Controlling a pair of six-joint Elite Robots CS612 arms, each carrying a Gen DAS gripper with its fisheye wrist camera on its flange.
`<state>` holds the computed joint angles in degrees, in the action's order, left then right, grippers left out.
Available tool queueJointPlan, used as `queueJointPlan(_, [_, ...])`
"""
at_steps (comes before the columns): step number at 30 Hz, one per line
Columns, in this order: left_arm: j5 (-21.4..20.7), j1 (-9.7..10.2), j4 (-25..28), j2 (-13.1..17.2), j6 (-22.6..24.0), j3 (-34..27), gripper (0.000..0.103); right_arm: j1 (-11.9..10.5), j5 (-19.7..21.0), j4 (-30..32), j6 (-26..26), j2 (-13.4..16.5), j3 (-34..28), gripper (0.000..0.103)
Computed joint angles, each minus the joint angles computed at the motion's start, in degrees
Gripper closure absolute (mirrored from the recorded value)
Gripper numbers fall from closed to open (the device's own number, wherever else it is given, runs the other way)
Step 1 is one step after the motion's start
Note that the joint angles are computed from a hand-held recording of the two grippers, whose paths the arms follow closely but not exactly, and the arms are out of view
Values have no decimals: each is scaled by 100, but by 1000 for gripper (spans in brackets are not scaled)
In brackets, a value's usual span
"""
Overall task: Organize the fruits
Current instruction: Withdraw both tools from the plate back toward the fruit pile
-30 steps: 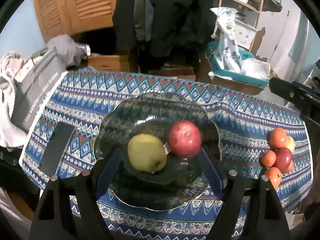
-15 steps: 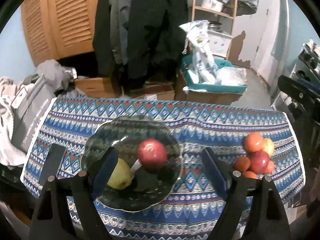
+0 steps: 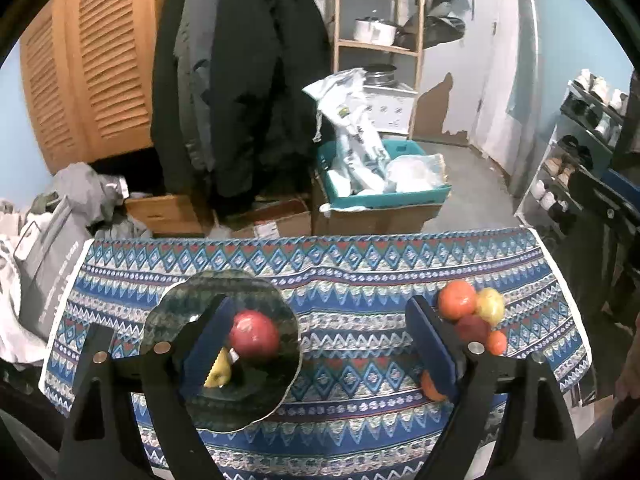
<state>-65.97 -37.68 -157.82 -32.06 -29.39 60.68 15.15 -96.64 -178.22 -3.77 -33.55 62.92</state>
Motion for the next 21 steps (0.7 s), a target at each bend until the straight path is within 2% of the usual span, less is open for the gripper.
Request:
queueJointPlan(9, [-25, -104, -70, 99, 226, -235, 10, -158, -160, -431, 26, -234, 494, 15])
queueJointPlan(21, [-218, -185, 195, 325, 406, -669, 8, -348, -392, -388, 274, -376, 838, 15])
